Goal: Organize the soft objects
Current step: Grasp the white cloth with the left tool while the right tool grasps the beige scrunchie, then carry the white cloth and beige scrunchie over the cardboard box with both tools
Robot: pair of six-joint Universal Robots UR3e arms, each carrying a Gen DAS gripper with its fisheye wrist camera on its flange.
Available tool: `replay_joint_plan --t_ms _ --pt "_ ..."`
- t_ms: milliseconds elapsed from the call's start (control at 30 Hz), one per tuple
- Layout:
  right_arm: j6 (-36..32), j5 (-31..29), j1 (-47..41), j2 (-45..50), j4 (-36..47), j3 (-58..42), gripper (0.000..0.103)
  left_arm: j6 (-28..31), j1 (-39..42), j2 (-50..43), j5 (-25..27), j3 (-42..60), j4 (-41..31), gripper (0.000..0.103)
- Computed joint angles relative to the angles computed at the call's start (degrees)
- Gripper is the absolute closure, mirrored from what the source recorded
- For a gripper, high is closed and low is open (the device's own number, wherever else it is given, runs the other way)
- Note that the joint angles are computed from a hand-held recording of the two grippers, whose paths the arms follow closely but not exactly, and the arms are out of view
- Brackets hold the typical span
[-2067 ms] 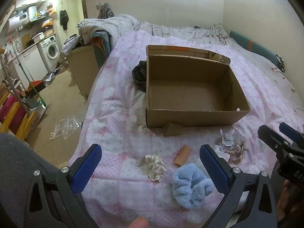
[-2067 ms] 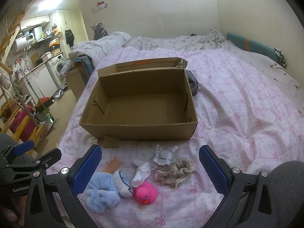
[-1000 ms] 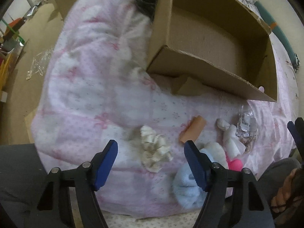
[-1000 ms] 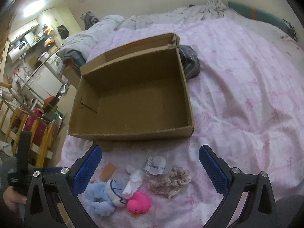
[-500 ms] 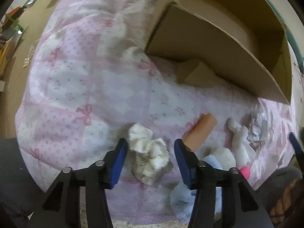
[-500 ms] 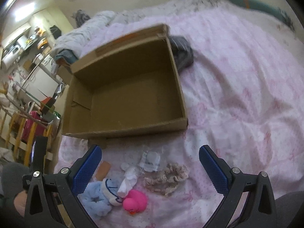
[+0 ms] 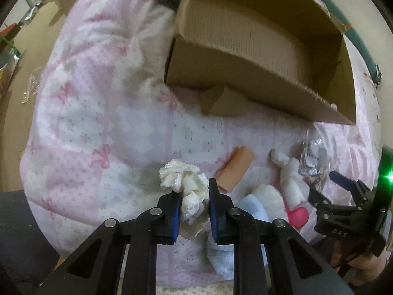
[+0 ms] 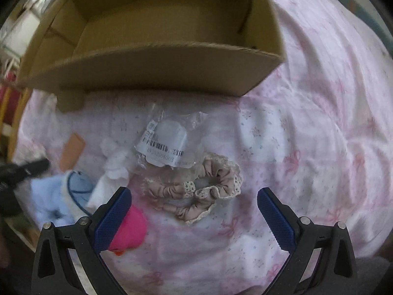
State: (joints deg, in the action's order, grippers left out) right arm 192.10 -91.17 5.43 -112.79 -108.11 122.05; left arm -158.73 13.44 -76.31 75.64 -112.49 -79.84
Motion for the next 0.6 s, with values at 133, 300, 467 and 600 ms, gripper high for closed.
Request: replay_joint_plan --t_ms 133,300,467,600 --pt "0.52 -0.81 1.79 1.16 -1.69 0.07 0.000 -0.68 -0.19 0.16 -0.27 0.22 1.00 0.085" --pt "2.27 -2.32 5.14 4.72 -1.11 -2.68 0.019 0.59 0.04 0.79 -0.38 1.48 -0.06 0.085" --pt "2.81 -0.55 7.50 6.44 -6.83 0.41 0.073 5.10 4.87 2.38 -0.56 3.57 -4.92 0.085" --pt "2.58 2.86 6.52 1.61 -6.69 1.72 0.085 6.03 5.38 3.54 -0.70 3.57 -5.01 0.085"
